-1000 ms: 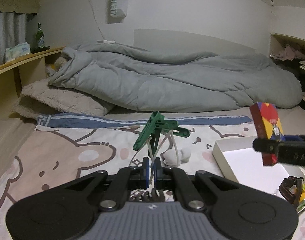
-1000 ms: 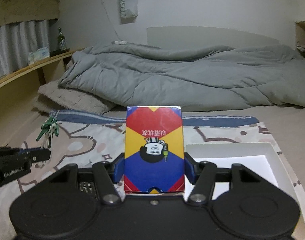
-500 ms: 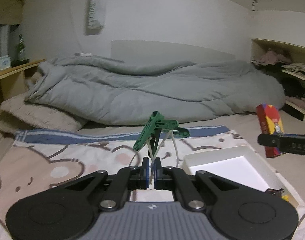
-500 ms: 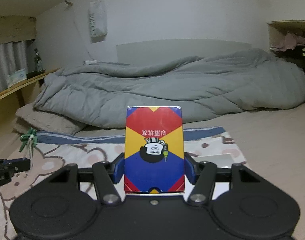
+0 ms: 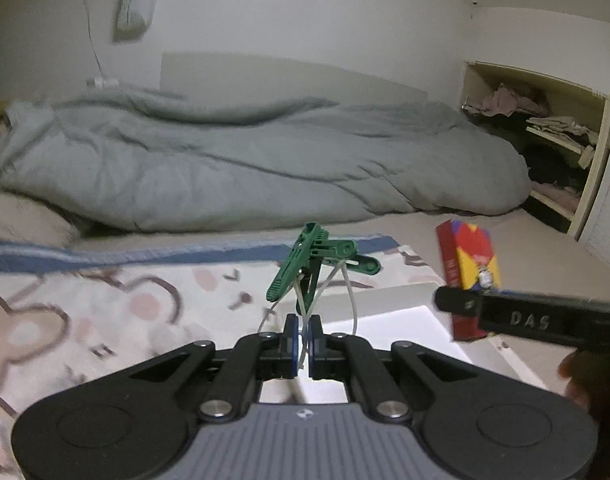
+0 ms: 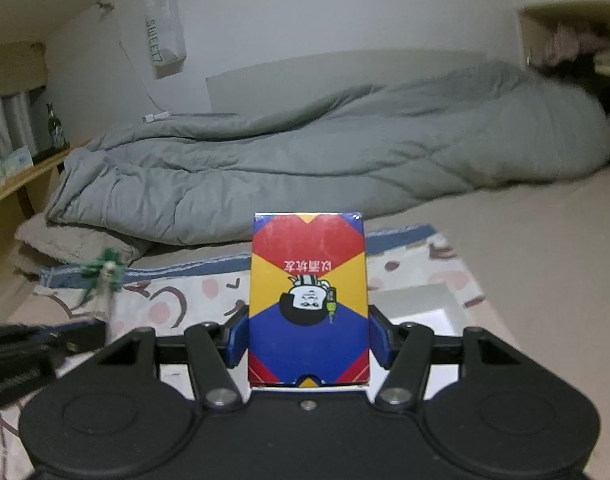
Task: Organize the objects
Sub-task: 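Lower the card box into the white box with the right tool while the left tool lowers the clothespins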
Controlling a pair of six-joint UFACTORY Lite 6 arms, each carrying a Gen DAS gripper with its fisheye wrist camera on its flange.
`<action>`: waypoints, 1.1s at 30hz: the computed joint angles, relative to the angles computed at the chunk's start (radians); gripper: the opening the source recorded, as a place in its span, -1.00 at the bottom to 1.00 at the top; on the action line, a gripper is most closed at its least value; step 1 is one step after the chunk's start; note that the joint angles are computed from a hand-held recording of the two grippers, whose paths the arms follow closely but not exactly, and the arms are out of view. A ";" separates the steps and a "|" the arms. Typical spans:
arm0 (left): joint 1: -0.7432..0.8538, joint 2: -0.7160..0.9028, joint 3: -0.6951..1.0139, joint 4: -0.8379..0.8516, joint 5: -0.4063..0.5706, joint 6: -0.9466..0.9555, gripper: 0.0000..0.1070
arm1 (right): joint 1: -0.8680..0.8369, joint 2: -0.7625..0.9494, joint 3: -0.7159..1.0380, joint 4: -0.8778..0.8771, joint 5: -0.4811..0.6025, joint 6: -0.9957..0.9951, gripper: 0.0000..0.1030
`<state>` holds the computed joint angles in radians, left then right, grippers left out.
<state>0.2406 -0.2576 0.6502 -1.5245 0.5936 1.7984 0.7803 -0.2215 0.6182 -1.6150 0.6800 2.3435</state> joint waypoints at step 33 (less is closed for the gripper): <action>-0.365 0.477 0.181 0.397 -0.341 -0.651 -0.76 | -0.310 0.363 0.050 -0.026 -0.463 -0.027 0.17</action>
<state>-0.1243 0.2193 0.8310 -1.1270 0.2526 1.1474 0.4707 0.1416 0.6687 -1.6414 0.2169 2.3163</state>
